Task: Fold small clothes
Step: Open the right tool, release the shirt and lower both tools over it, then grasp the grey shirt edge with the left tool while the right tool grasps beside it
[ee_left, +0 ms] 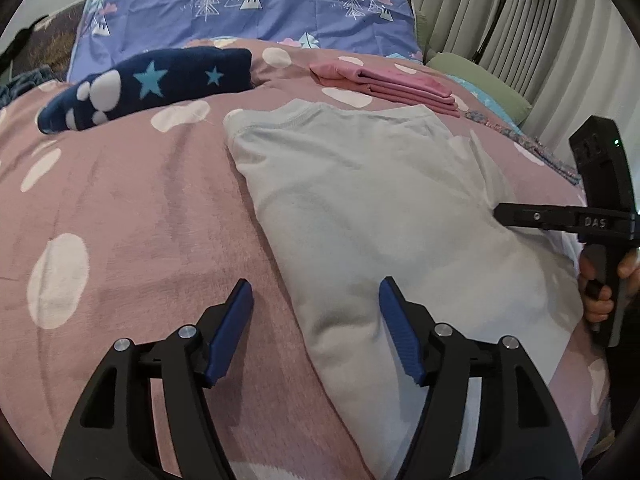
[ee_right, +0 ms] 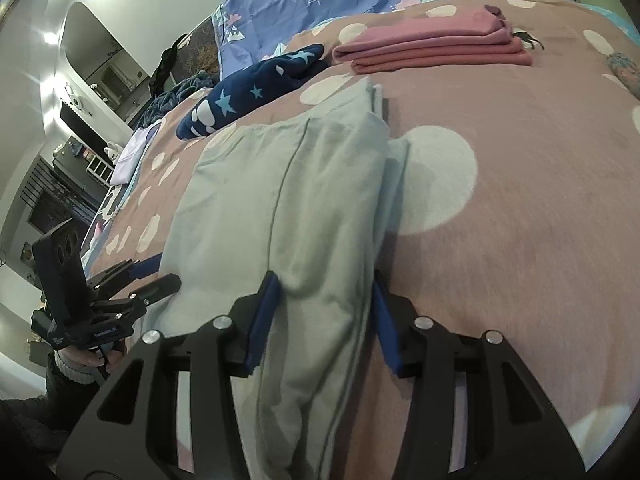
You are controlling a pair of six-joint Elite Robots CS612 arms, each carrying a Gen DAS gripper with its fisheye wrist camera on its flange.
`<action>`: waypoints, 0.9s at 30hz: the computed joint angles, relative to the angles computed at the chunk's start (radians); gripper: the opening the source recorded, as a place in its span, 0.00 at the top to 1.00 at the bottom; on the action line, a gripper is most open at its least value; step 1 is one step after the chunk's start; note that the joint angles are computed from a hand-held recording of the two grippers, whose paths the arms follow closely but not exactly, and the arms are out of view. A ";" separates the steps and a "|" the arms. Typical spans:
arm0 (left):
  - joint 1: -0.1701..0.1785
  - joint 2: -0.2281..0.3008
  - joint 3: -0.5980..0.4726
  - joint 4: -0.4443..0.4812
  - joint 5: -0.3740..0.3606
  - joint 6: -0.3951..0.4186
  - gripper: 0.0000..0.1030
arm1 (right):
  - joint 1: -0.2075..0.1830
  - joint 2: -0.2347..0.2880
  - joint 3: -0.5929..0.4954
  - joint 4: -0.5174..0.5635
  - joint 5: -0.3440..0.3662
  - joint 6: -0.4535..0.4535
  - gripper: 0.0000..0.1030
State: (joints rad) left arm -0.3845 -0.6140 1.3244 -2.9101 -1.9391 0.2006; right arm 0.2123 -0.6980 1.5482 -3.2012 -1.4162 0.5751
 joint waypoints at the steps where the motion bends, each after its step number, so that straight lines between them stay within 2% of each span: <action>1: 0.000 0.003 -0.005 0.004 -0.004 0.001 0.34 | -0.003 0.004 -0.004 -0.003 0.010 0.000 0.53; 8: 0.003 0.022 -0.043 0.041 -0.037 0.008 0.29 | -0.021 0.023 -0.006 -0.062 0.066 0.011 0.55; 13: 0.005 0.035 -0.072 0.072 -0.068 0.002 0.28 | -0.022 0.020 0.006 -0.078 0.072 0.007 0.58; 15: 0.009 0.028 -0.063 0.079 -0.078 0.020 0.31 | -0.021 0.009 0.021 -0.072 0.073 0.000 0.58; 20: 0.031 0.019 -0.052 0.132 -0.174 0.056 0.40 | -0.022 -0.017 0.064 -0.071 0.105 -0.024 0.58; 23: 0.031 0.035 -0.081 0.150 -0.191 0.036 0.41 | -0.031 -0.008 0.045 -0.044 0.133 -0.016 0.58; 27: 0.020 0.069 -0.146 0.173 -0.190 0.019 0.41 | -0.037 0.016 -0.015 0.004 0.132 -0.045 0.57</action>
State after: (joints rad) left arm -0.3646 -0.5450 1.1784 -2.7367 -2.1296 0.2200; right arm 0.1749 -0.6817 1.5327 -3.1972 -1.2847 0.5302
